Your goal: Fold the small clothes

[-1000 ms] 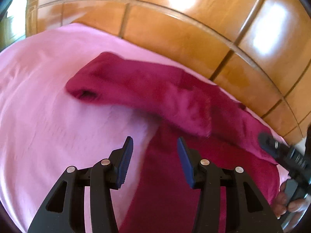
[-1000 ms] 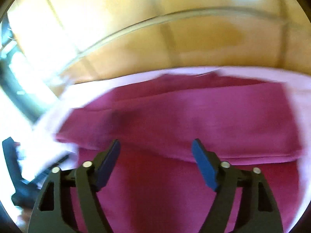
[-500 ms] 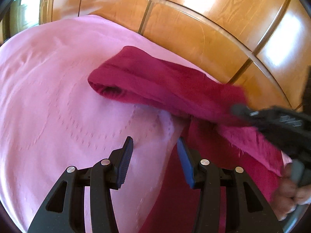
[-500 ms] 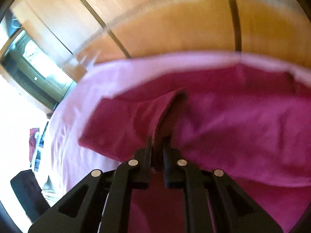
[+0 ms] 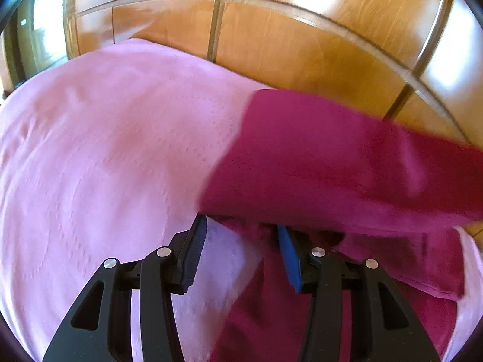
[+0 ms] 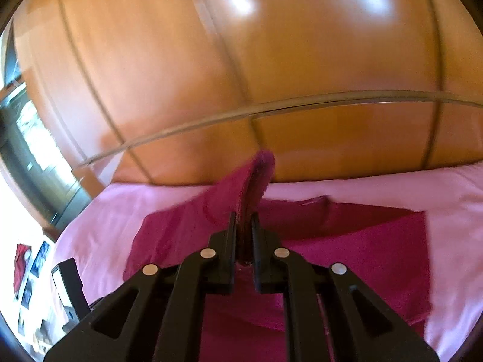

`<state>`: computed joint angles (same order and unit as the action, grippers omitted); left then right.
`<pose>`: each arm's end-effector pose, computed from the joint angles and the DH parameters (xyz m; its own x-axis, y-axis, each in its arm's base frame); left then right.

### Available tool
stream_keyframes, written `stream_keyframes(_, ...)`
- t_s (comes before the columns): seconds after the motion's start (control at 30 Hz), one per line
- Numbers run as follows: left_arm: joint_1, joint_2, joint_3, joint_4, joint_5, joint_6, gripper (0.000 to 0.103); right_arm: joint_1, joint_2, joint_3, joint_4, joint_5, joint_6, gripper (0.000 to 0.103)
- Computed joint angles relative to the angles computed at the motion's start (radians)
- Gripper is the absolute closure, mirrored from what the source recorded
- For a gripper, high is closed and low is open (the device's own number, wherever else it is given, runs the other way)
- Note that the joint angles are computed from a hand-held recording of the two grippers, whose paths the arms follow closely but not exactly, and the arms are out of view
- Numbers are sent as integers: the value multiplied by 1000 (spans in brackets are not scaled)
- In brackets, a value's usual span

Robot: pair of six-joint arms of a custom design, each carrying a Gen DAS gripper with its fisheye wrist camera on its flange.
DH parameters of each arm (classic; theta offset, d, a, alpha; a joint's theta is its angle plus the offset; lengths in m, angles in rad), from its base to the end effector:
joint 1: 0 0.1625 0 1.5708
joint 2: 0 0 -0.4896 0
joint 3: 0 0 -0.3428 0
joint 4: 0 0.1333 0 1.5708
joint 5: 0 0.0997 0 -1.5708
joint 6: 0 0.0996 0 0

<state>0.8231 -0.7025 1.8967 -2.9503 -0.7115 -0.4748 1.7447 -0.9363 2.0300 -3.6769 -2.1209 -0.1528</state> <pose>-0.2615 -0.5890 0.1145 -0.8157 -0.0256 -0.5778 0.3321 0.7972 -0.5042 0.1791 -0.5498 0.2919 -0.8917 0.2064 0.4028 -0.2301 0.5598 -0.7961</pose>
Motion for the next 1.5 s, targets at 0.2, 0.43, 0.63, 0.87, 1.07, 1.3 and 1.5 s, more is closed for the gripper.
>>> stream_keyframes(0.2, -1, 16, 0, -17, 30, 37, 57, -92, -73, 101, -48, -28, 59, 98)
stream_keyframes(0.43, -13, 27, 20, -38, 26, 71, 71, -194, -66, 203, -69, -102, 117, 98)
stream_keyframes(0.63, -27, 20, 50, -63, 22, 111, 71, -228, -59, 246, -125, -71, 112, 98)
stream_keyframes(0.87, -79, -63, 195, -340, -37, 207, 66, -183, -72, 286, -236, -94, 104, 68)
stream_keyframes(1.07, -81, -16, 98, -282, -149, 340, 58, -116, -25, 262, -236, -101, 12, 55)
stream_keyframes(1.3, -38, 46, 78, -196, -164, 306, 58, -129, 73, 268, -287, -134, -78, 39)
stream_keyframes(1.5, -14, -10, 107, -244, -256, 263, 56, -127, 81, 273, -296, -122, -96, 27)
